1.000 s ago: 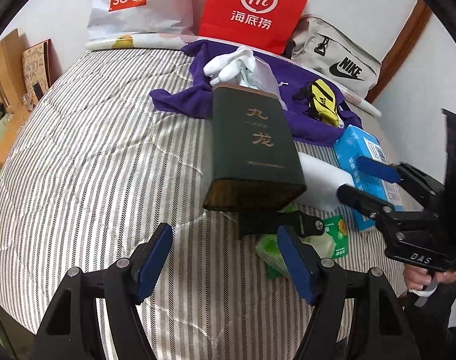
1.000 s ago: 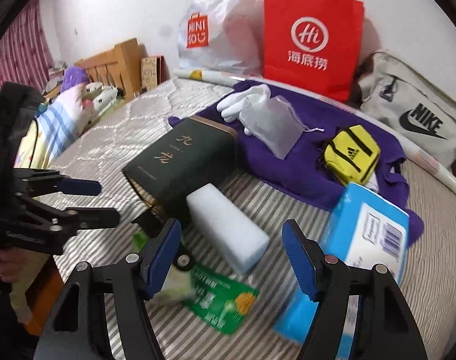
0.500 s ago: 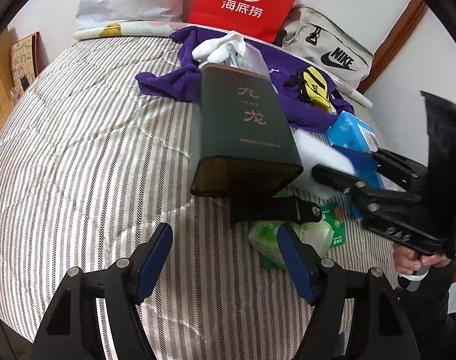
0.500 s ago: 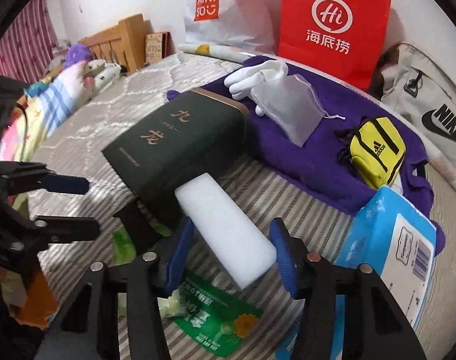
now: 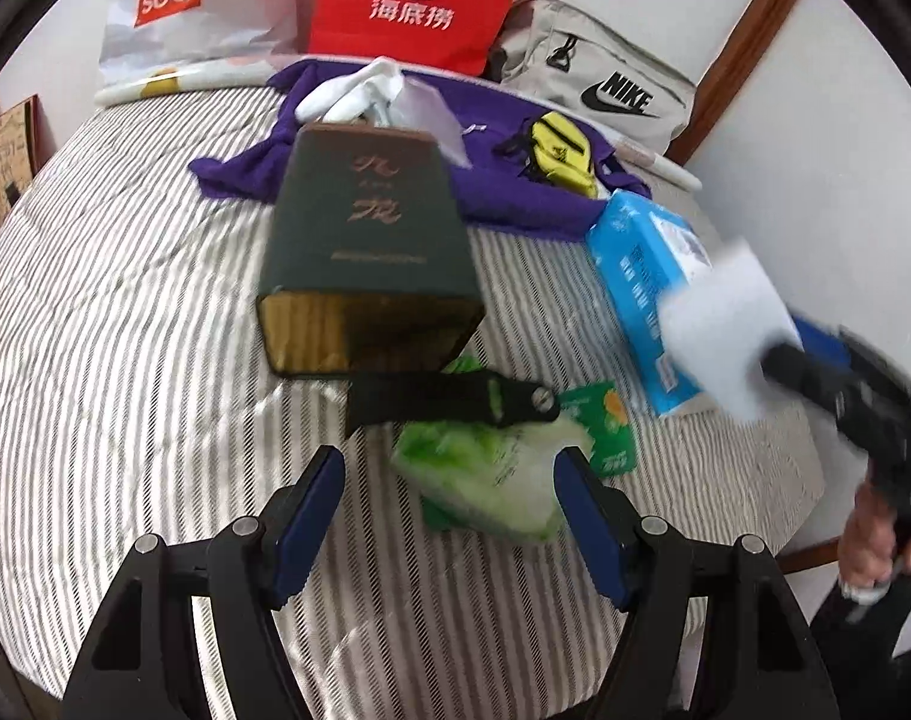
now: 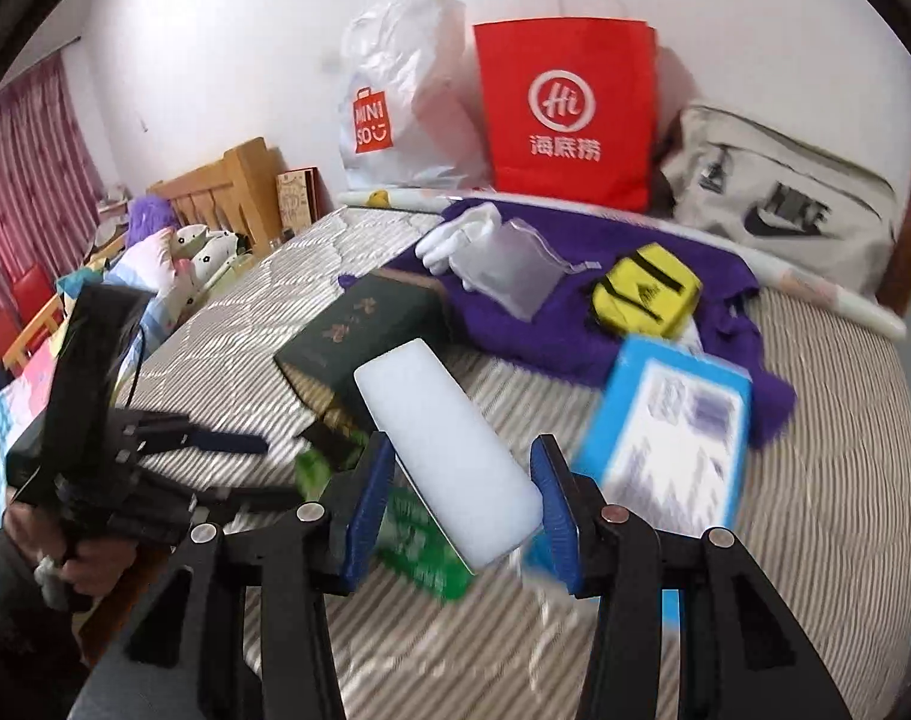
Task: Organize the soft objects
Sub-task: 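Grasp the green-wrapped soap with the left tool while the right tool holds the sponge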
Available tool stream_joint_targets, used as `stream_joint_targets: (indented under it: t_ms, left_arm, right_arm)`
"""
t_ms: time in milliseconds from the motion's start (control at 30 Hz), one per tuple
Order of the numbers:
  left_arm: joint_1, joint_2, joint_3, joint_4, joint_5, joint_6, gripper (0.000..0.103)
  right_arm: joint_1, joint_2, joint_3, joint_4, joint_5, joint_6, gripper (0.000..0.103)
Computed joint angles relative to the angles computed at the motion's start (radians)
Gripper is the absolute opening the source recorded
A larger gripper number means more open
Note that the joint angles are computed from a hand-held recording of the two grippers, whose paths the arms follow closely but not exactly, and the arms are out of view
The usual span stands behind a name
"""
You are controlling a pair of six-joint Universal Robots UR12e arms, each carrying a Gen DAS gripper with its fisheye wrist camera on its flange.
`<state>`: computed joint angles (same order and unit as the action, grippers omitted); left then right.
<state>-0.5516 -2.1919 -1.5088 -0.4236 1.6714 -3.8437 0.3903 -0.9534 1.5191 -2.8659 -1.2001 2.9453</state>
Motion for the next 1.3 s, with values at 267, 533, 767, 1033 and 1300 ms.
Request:
stream_joint_targets:
  t_ms: [267, 533, 767, 1033, 1300]
  left_arm:
    - [0.002, -0.033, 0.037, -0.015, 0.014, 0.076, 0.070]
    - [-0.015, -0.061, 0.097, -0.107, 0.089, 0.084, 0.074]
    - [-0.023, -0.070, 0.109, -0.108, 0.123, 0.014, 0.073]
    - [-0.012, -0.042, 0.046, -0.012, 0.084, -0.017, 0.040]
    - [-0.003, -0.016, -0.015, 0.093, 0.029, -0.040, 0.020]
  right_arm:
    - [-0.027, -0.056, 0.119, -0.033, 0.015, 0.037, 0.047]
    - [-0.036, -0.048, 0.139, -0.006, 0.052, 0.071, 0.047]
    - [-0.042, -0.044, 0.146, 0.001, 0.081, 0.094, 0.047]
    - [-0.051, -0.049, 0.166, 0.003, 0.084, 0.113, 0.047]
    - [-0.051, -0.055, 0.176, -0.003, 0.086, 0.114, 0.047]
